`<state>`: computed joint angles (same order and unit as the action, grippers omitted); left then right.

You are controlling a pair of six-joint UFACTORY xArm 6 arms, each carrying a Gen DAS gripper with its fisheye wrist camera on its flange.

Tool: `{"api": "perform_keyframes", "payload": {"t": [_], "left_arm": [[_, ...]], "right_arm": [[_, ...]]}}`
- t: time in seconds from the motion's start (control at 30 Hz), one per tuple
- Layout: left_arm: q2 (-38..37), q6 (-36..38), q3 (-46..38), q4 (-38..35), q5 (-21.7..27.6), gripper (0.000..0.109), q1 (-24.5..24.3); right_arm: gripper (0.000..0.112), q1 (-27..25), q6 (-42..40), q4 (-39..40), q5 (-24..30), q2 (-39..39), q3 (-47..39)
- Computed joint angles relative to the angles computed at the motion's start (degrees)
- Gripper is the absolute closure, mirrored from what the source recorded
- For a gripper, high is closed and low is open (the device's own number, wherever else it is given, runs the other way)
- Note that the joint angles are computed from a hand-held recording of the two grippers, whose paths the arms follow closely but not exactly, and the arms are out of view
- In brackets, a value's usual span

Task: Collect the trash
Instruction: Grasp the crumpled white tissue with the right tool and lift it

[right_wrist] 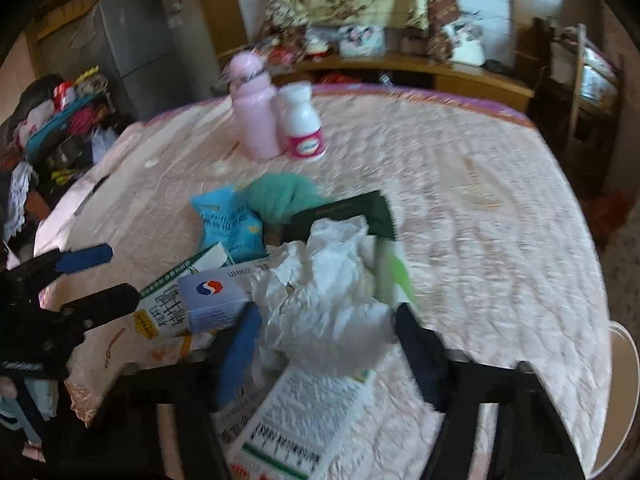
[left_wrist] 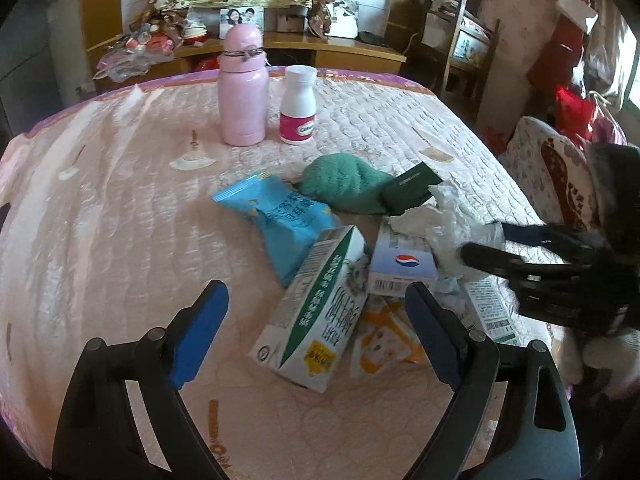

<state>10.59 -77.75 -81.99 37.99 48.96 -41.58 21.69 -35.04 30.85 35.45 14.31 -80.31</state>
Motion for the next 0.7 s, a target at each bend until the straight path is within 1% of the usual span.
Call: {"api": "perform_keyframes", "payload": {"t": [0.07,0.1,0.17,0.3,0.37,0.5,0.6,0.7], "left_arm": [[0.6,0.7,-0.9,0.1,0.0,0.019,-0.1],[0.9,1.1,-1.4,0.1,0.0,0.019,-0.1],[1.6,2.3,-2.4,-0.5,-0.4,0.019,-0.1],[4.0,5.5,-5.3,-2.3,-1.2,0.019,-0.1],[5.3,7.1,-7.0,-3.1,-1.2,0.019,-0.5],[7.8,9.7,-10.0,-4.5,-1.7,0.019,-1.7],[8.4,11.2,-10.7,-6.7,-3.0,0.019,-2.8],[8.6,13.1,-11.2,-7.5,-3.0,0.019,-4.6]], "right_arm": [[0.092,-0.5,-2.0,1.9,3.2,1.8,-2.0],[0.095,-0.6,-2.1,2.0,3.8,1.9,-2.1],[0.099,-1.1,-4.3,3.8,3.1,0.5,-0.6],[0.101,-4.0,-10.1,12.4,2.1,-5.0,4.0],[0.101,-5.8,-11.9,14.7,1.7,-8.2,6.5],[0.101,-8.7,-12.8,16.5,2.9,-11.7,9.3],[0.101,-11.0,-13.3,16.8,5.6,-15.0,12.5],[0.101,-12.5,-13.2,14.0,7.0,-17.5,15.9]]}}
